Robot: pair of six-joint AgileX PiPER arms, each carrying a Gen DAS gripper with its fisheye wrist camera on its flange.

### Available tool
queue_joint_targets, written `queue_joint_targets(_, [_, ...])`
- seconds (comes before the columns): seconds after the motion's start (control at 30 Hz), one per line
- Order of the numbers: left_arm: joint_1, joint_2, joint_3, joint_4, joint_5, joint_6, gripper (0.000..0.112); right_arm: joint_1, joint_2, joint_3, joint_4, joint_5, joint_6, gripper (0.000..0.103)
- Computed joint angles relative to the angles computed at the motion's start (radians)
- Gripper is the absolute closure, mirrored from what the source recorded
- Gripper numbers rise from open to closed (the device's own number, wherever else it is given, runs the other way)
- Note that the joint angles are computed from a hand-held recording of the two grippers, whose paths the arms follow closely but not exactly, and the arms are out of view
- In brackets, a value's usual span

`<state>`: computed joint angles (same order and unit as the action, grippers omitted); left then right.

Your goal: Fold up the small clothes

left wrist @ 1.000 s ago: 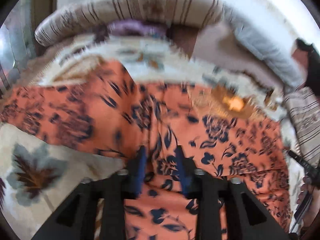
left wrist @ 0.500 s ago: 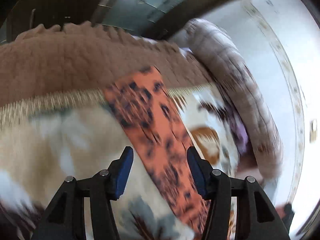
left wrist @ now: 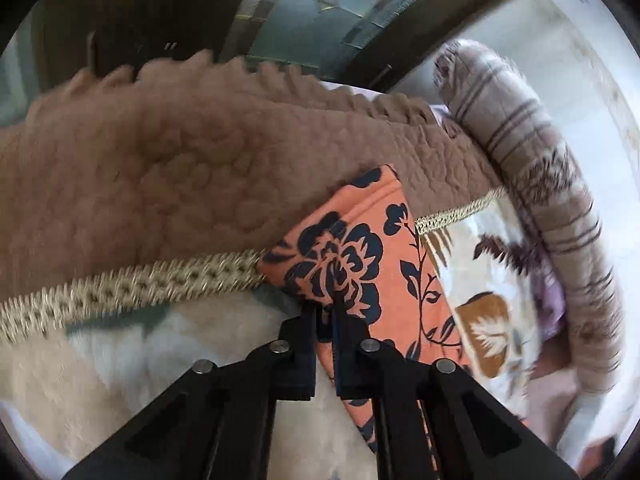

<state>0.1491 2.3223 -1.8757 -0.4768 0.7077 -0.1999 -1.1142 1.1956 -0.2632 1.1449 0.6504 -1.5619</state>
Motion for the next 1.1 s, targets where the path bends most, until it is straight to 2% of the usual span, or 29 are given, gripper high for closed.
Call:
queue_joint_targets(0.07, [-0.041, -0.011, -0.045, 0.150, 0.016, -0.070, 0.108, -0.001, 0.000, 0.000, -0.001, 0.001, 0.000, 0.017])
queue_joint_targets(0.2, [-0.180, -0.223, 0.116, 0.392, -0.157, -0.112, 0.108, -0.048, 0.023, -0.003, 0.017, 0.045, -0.041, 0.017])
queue_joint_targets(0.3, [-0.325, -0.402, 0.243, 0.450, -0.271, -0.070, 0.108, -0.095, 0.052, -0.012, 0.026, 0.096, -0.072, 0.016])
queue_joint_targets(0.37, [-0.443, -0.490, 0.284, 0.425, -0.302, -0.019, 0.108, -0.114, 0.063, -0.015, 0.027, 0.117, -0.081, 0.016])
queue_joint_targets(0.47, [-0.616, -0.545, 0.290, 0.357, -0.307, 0.062, 0.108, -0.140, 0.077, -0.019, 0.028, 0.146, -0.093, 0.016])
queue_joint_targets(0.6, [-0.834, -0.522, 0.255, 0.291, -0.291, 0.130, 0.108, -0.179, 0.104, -0.028, 0.028, 0.188, -0.108, 0.016])
queue_joint_targets(0.7, [-0.956, -0.407, 0.156, 0.276, -0.194, 0.157, 0.103, -0.198, 0.122, -0.034, 0.029, 0.210, -0.117, 0.016])
queue_joint_targets(0.73, [-0.981, -0.334, 0.083, 0.283, -0.118, 0.166, 0.090, -0.205, 0.130, -0.036, 0.029, 0.218, -0.120, 0.016])
queue_joint_targets(0.77, [-1.003, -0.277, 0.038, 0.322, -0.052, 0.135, 0.082, -0.216, 0.140, -0.040, 0.027, 0.234, -0.123, 0.015])
queue_joint_targets(0.8, [-1.017, -0.246, 0.021, 0.354, -0.006, 0.099, 0.067, -0.226, 0.149, -0.044, 0.026, 0.247, -0.127, 0.014])
queue_joint_targets(0.83, [-1.015, -0.219, 0.010, 0.357, 0.033, 0.091, 0.066, -0.242, 0.161, -0.049, 0.023, 0.265, -0.131, 0.014])
queue_joint_targets(0.87, [-1.003, -0.219, 0.040, 0.348, 0.041, 0.086, 0.066, -0.257, 0.172, -0.053, 0.020, 0.281, -0.134, 0.014])
queue_joint_targets(0.97, [-0.939, -0.329, 0.237, 0.330, -0.069, 0.085, 0.064, -0.297, 0.201, -0.070, 0.008, 0.328, -0.131, 0.014])
queue_joint_targets(1.0, [-0.910, -0.383, 0.314, 0.325, -0.114, 0.088, 0.057, -0.304, 0.197, -0.081, -0.010, 0.342, -0.097, 0.015])
queue_joint_targets(1.1, [-0.831, -0.530, 0.543, 0.436, -0.265, 0.017, 0.051, -0.365, 0.191, -0.127, -0.064, 0.443, 0.002, 0.014])
